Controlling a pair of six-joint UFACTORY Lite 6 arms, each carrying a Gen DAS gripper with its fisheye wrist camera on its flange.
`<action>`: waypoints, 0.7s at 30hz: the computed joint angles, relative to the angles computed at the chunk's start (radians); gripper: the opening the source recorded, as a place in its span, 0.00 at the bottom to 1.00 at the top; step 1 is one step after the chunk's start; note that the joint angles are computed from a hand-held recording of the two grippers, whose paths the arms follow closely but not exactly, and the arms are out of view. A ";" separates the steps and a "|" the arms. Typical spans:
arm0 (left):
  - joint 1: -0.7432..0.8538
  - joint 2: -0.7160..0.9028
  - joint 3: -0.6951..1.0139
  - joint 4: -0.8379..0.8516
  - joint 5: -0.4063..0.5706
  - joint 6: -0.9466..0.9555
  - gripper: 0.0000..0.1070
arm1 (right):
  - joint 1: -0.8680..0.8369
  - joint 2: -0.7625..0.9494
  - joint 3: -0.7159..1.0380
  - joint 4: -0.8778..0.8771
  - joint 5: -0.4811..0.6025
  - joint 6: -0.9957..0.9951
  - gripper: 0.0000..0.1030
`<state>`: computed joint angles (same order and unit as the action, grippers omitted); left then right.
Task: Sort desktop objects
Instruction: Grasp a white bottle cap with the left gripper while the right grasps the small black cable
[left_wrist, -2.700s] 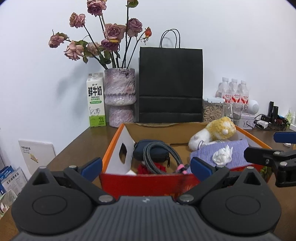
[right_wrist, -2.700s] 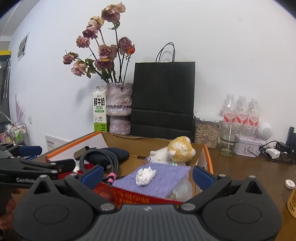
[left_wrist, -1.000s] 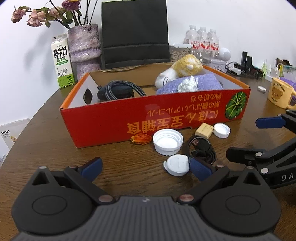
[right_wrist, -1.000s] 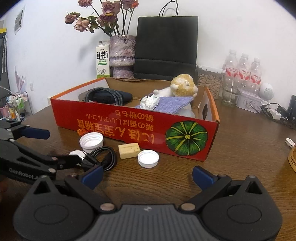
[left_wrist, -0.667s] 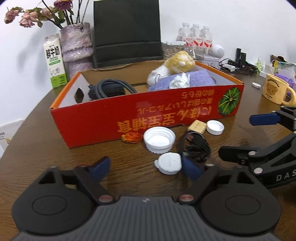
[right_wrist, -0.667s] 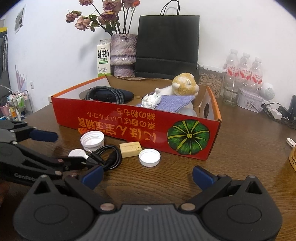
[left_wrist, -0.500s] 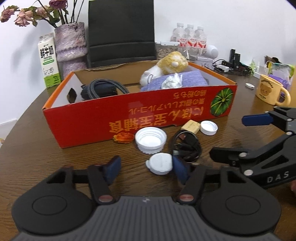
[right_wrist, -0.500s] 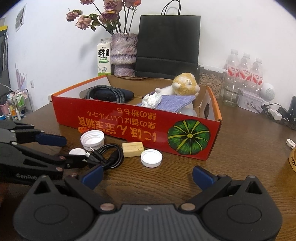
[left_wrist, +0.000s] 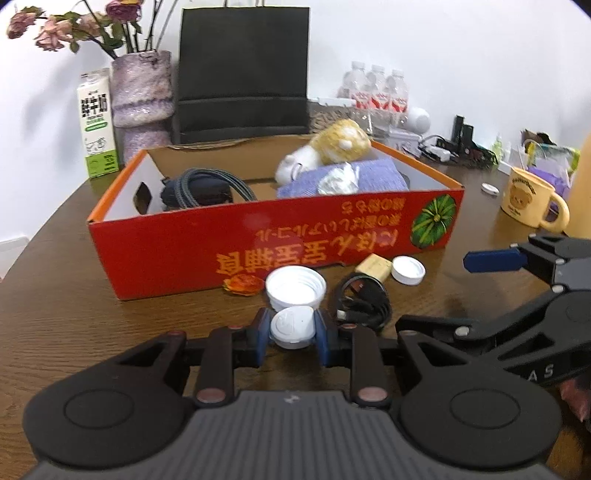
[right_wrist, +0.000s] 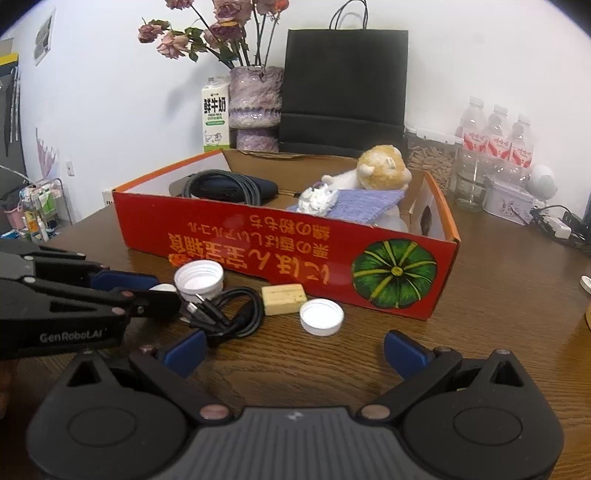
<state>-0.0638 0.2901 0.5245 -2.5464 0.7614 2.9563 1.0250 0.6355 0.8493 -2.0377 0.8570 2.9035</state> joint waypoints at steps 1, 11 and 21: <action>0.006 -0.002 0.000 -0.002 0.004 -0.001 0.24 | 0.002 0.004 0.008 0.001 0.001 -0.005 0.99; 0.106 -0.007 0.010 0.032 0.029 -0.048 0.24 | 0.010 0.067 0.150 -0.009 -0.046 -0.075 0.86; 0.159 0.007 0.024 0.078 0.035 -0.086 0.24 | -0.030 0.146 0.286 0.015 -0.141 -0.140 0.69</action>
<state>0.0952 0.2970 0.5484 -2.4682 0.7961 2.8699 0.9955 0.7811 1.1351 -2.0230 0.7164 2.7630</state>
